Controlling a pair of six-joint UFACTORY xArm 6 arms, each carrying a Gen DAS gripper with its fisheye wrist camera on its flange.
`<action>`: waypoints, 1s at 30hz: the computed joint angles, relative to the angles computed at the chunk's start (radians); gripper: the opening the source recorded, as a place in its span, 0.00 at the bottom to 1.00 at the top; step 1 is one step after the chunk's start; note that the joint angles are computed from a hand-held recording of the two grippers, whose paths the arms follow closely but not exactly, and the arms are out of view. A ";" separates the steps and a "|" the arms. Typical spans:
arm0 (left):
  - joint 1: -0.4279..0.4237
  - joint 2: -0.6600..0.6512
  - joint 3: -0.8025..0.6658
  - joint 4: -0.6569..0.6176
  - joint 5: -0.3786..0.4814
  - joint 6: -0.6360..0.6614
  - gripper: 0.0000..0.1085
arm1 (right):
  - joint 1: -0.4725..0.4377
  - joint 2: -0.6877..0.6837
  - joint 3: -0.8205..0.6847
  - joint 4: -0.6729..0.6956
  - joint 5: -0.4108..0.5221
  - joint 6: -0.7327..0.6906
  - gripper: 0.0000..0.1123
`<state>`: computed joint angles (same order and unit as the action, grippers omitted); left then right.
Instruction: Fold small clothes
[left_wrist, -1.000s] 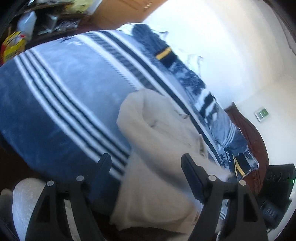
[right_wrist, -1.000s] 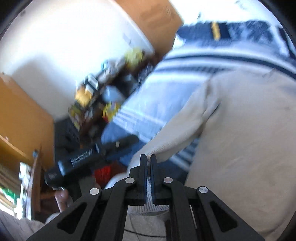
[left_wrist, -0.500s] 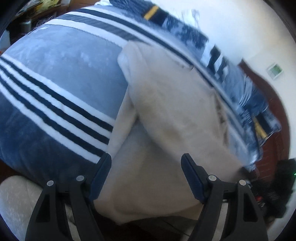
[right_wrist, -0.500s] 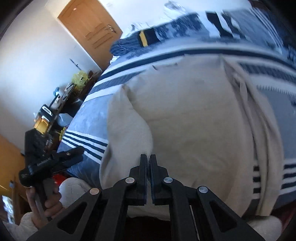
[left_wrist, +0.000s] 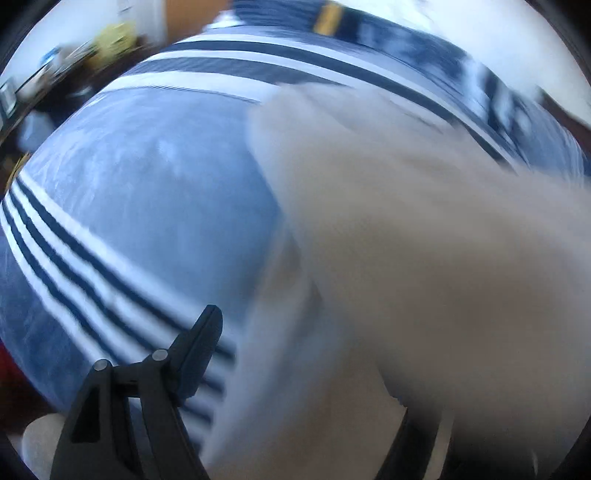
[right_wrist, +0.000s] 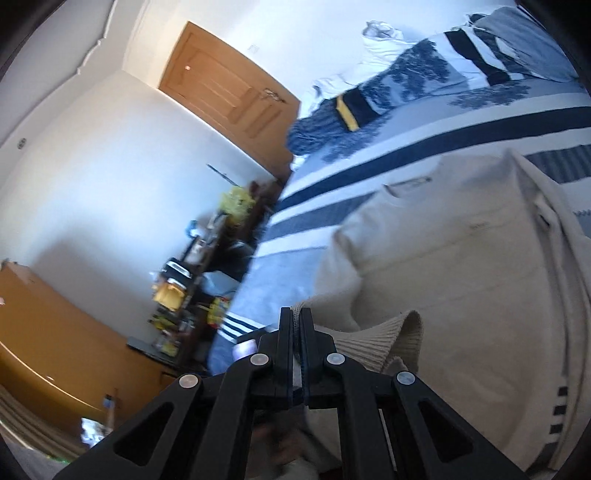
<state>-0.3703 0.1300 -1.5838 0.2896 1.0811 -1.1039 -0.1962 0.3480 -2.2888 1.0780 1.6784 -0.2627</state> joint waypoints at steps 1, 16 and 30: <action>0.030 0.004 0.006 -0.008 -0.042 -0.031 0.71 | 0.002 -0.005 -0.001 0.010 0.000 0.008 0.03; 0.227 -0.269 0.473 -0.245 -0.462 -0.046 0.71 | -0.014 -0.184 0.346 -0.289 -0.081 -0.089 0.03; 0.176 -0.199 0.418 -0.414 -0.578 0.198 0.71 | 0.096 -0.305 0.632 -0.769 -0.361 -0.182 0.71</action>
<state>-0.1940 -0.0695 -1.1656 -0.1246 0.5036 -0.9058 -0.1001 0.0431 -1.6565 0.3088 1.3179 -0.4445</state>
